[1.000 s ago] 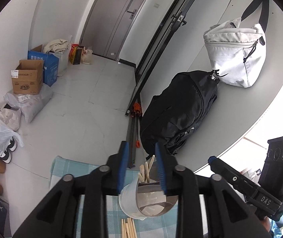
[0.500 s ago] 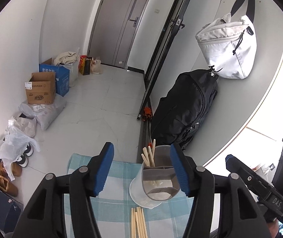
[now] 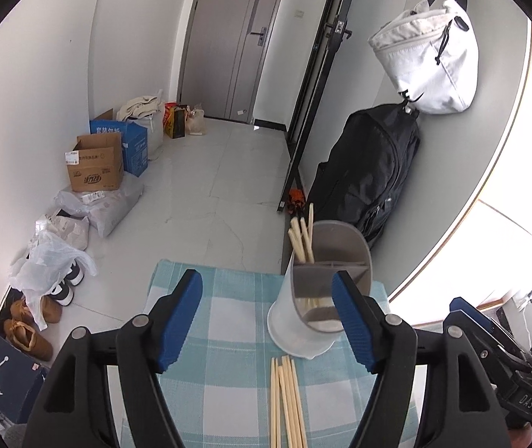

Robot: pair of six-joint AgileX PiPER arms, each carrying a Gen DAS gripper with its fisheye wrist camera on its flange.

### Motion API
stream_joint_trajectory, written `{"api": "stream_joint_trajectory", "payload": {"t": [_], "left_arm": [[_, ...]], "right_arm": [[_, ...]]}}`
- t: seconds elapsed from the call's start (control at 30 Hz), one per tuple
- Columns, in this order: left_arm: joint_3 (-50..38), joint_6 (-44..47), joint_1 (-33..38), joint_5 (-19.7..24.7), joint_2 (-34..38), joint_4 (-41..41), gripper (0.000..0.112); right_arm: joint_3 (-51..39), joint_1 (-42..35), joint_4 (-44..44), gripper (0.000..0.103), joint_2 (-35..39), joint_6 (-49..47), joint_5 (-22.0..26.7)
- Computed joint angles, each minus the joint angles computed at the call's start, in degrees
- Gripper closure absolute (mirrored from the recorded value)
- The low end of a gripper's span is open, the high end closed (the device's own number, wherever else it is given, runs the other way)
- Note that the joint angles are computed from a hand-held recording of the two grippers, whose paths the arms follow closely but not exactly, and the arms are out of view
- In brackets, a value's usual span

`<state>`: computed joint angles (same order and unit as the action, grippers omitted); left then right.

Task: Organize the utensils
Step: 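Withdraw both grippers and lower them toward the chopstick pile, then close the right gripper on one chopstick from the pile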

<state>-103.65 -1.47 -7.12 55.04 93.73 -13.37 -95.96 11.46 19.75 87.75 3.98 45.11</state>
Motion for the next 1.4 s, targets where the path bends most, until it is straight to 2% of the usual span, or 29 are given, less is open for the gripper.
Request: {"api": "stream_joint_trajectory", "payload": {"t": [0.33,0.43,0.57,0.77,0.83,0.97,1.0,1.07,1.13,1.17,1.33,1.4], "left_arm": [[11.7,-0.42,-0.17,-5.15,-3.24,1.55,0.045],[12.62,-0.45,0.27,-4.25,-2.31,1.19,0.044],[14.42,-0.08,0.74,-4.54,-1.61,0.89,0.044],[18.82,-0.94,0.79,-8.4,-1.86,4.37,0.044],[18.05,-0.31,1.35,-6.83,-0.68,3.98,0.044],[16.85,0.0,2.56,-4.95,0.83,2.77,0.044],[16.49,0.22,2.98,-4.37,1.21,2.22,0.044],[15.94,-0.04,3.54,-3.52,1.87,2.07,0.044],[15.26,-0.44,4.36,-2.54,2.87,1.6,0.044],[14.86,-0.3,5.08,-1.81,3.52,0.64,0.044],[13.31,-0.81,6.06,0.48,4.89,-0.73,0.044],[12.97,-0.74,6.25,0.93,5.06,-1.26,0.044]], "right_arm": [[9.36,3.53,-6.46,0.013,-2.15,3.22,-1.2],[10.24,4.58,-7.8,0.011,-1.48,3.74,-0.61],[8.99,6.31,-11.26,0.011,1.28,5.28,2.65],[7.48,6.48,-9.91,0.012,6.15,5.24,7.43],[6.83,6.9,-10.4,0.012,7.68,5.48,8.66],[3.45,7.63,-10.23,0.031,11.99,4.39,12.85],[2.67,8.0,-10.39,0.041,13.13,4.52,13.66],[1.17,8.4,-9.82,0.051,15.16,3.85,15.26],[-0.02,8.78,-9.48,0.066,16.87,3.12,16.5],[-0.38,8.85,-8.9,0.075,17.42,2.4,16.85],[-1.93,11.23,-14.41,0.077,18.87,4.47,18.08],[-2.39,12.17,-16.77,0.08,19.0,5.33,18.49]]}}
